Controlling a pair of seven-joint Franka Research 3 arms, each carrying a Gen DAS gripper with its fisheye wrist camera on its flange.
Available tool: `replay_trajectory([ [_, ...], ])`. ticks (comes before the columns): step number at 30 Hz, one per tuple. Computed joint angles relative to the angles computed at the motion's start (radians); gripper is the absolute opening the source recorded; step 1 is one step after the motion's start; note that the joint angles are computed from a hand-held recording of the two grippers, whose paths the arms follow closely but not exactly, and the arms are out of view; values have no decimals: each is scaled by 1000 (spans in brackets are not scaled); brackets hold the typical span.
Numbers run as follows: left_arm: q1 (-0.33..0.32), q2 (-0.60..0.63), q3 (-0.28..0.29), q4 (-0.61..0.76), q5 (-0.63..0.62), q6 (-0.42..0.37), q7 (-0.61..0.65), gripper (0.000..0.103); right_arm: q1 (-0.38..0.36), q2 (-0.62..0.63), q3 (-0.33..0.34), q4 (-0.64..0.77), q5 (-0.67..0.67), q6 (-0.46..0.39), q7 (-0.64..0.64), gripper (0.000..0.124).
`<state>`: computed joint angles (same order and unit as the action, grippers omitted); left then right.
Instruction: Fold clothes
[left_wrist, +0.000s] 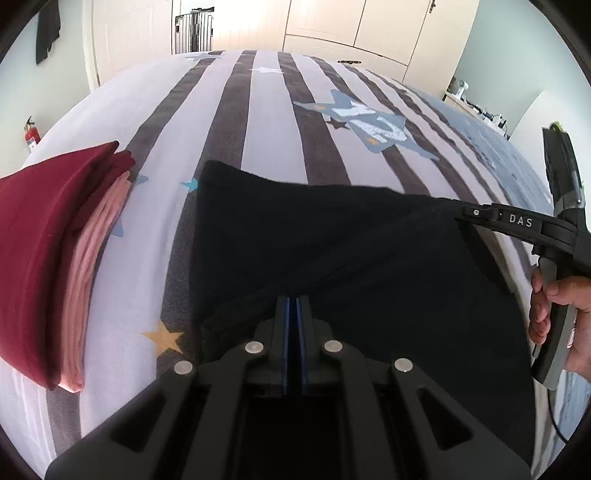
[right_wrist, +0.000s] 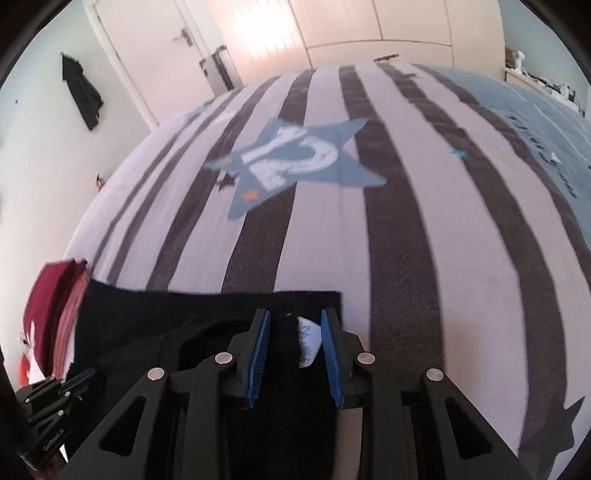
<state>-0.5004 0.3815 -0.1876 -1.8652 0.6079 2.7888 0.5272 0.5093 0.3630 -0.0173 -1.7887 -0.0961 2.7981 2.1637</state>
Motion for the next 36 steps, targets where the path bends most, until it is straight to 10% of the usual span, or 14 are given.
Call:
replay_trajectory([
  [11, 42, 1, -12, -33, -43, 103, -78, 3, -4, 0, -5, 15, -60, -56, -10, 25],
  [18, 5, -161, 15, -152, 33, 94, -130, 3, 54, -214, -28, -184, -272, 54, 106, 25],
  [32, -8, -454, -227, -508, 107, -12, -353, 3, -26, -579, 325, -691, -349, 175, 461, 25],
  [36, 10, -501, -228, -616, 175, 135, -541, 3, -80, -573, 426, -746, -336, 195, 516, 25],
])
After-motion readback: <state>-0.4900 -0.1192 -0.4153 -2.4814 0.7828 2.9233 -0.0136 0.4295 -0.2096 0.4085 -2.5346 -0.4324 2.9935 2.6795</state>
